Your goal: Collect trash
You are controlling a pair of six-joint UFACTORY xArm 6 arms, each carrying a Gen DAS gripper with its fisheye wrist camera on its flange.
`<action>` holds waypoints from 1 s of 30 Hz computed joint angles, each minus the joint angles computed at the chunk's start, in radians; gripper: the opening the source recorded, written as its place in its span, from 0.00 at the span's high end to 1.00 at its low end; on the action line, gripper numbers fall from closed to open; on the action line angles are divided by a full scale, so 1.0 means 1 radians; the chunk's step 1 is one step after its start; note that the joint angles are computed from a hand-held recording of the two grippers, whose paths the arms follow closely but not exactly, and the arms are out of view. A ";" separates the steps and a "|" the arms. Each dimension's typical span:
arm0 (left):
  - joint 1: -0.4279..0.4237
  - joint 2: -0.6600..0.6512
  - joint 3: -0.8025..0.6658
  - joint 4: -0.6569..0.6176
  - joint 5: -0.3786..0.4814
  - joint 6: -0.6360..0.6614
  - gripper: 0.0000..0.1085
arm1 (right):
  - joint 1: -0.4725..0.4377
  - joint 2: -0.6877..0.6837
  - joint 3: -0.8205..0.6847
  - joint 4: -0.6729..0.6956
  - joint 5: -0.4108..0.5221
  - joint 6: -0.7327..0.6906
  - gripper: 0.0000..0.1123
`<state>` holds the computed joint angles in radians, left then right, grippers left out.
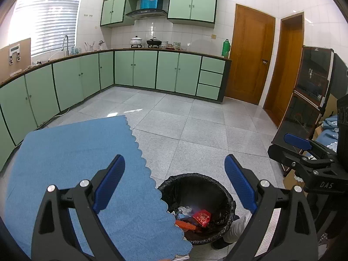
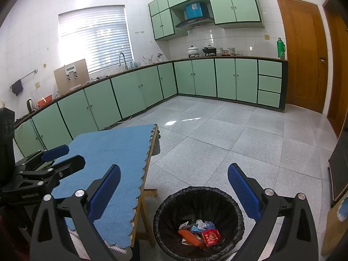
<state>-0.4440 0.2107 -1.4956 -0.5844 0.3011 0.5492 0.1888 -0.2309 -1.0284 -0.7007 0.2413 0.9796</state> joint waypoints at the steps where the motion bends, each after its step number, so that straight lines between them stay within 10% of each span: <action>1: 0.001 0.001 -0.002 0.001 0.002 -0.002 0.17 | 0.001 0.000 -0.001 0.000 0.000 0.000 0.14; 30: 0.003 0.016 -0.026 0.020 0.008 -0.028 0.17 | 0.008 0.014 -0.016 0.011 0.007 -0.017 0.14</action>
<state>-0.4406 0.2270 -1.5212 -0.5649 0.3095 0.5209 0.1964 -0.2167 -1.0446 -0.6896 0.2480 0.9630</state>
